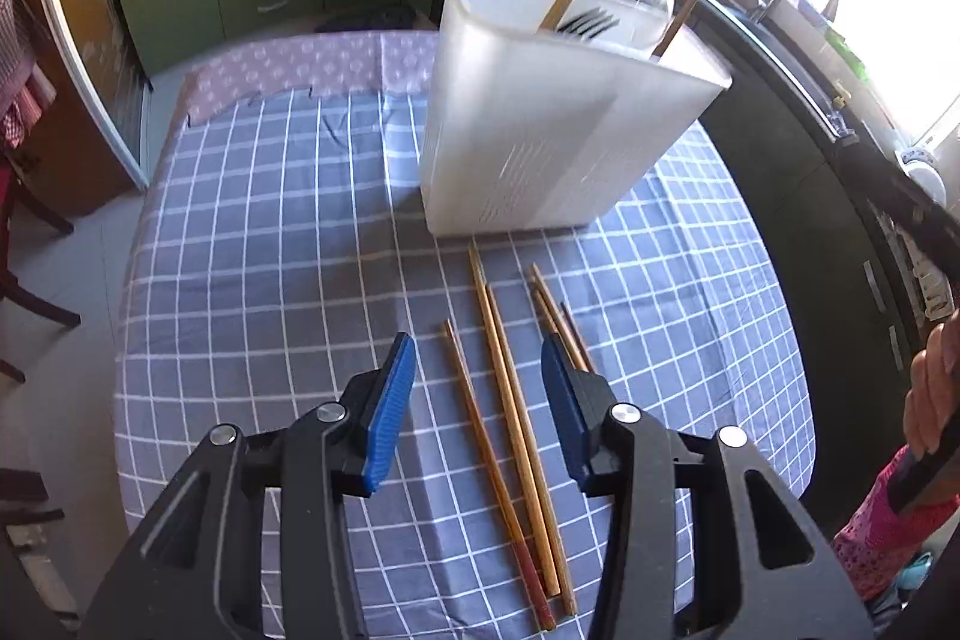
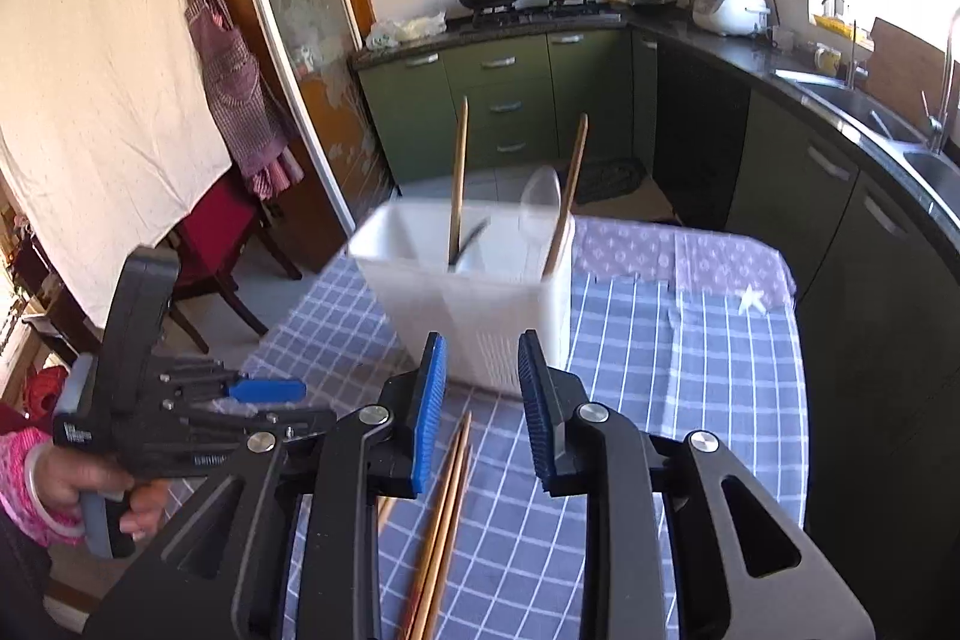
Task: Organize utensils
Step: 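Insert both chopsticks into the white holder and open both tools, then grasp another wooden chopstick with the left tool, then lift the chopstick upright with the left tool while the right tool reaches toward the chopsticks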
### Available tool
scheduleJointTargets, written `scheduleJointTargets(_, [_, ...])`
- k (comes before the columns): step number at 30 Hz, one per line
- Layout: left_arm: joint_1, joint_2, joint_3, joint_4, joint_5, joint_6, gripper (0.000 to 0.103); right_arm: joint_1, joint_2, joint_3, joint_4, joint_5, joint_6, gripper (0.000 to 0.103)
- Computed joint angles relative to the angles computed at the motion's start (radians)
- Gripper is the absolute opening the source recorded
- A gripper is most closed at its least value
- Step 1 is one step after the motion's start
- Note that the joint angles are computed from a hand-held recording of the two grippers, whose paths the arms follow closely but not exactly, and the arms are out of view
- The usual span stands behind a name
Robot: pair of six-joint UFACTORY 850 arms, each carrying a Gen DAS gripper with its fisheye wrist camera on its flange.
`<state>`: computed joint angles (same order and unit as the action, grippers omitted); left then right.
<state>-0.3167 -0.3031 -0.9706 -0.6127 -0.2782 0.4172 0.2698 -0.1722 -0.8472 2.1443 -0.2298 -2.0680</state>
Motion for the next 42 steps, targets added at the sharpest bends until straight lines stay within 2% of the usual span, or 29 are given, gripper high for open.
scheduleJointTargets(2, [-0.002, -0.039, -0.015, 0.046, -0.031, -0.067, 0.042, 0.003, -0.034, 0.026, 0.017, 0.013, -0.018, 0.029])
scheduleJointTargets(5, [-0.012, -0.084, -0.032, 0.097, -0.065, -0.141, 0.042, 0.002, -0.082, 0.057, 0.151, 0.018, -0.132, 0.029])
scheduleJointTargets(9, [-0.031, -0.122, -0.042, 0.160, -0.086, -0.225, 0.040, -0.031, -0.128, 0.073, 0.135, -0.022, -0.098, 0.029])
scheduleJointTargets(11, [-0.039, -0.136, -0.050, 0.188, -0.100, -0.263, 0.035, -0.045, -0.138, 0.080, 0.117, -0.041, -0.084, 0.029])
scheduleJointTargets(14, [-0.056, -0.144, -0.052, 0.275, -0.089, -0.359, 0.034, -0.054, -0.146, 0.084, 0.120, -0.052, -0.095, 0.029])
scheduleJointTargets(16, [-0.069, -0.148, -0.054, 0.340, -0.082, -0.436, 0.027, -0.062, -0.147, 0.093, 0.111, -0.072, -0.091, 0.029])
scheduleJointTargets(21, [-0.100, -0.165, -0.068, 0.499, -0.093, -0.604, 0.020, -0.069, -0.144, 0.098, 0.077, -0.095, -0.056, 0.029])
scheduleJointTargets(29, [-0.159, -0.191, -0.104, 0.749, -0.117, -0.845, 0.019, -0.082, -0.140, 0.111, 0.056, -0.120, -0.035, 0.029])
scheduleJointTargets(31, [-0.173, -0.198, -0.113, 0.752, -0.123, -0.841, 0.009, -0.088, -0.140, 0.114, 0.048, -0.126, -0.027, 0.030])
scheduleJointTargets(37, [-0.167, -0.209, -0.131, 0.678, -0.126, -0.784, 0.006, -0.091, -0.134, 0.118, 0.031, -0.116, -0.015, 0.030])
scheduleJointTargets(42, [-0.143, -0.162, -0.086, 0.634, -0.066, -0.729, 0.006, -0.083, -0.152, 0.091, -0.082, -0.104, 0.091, 0.031])
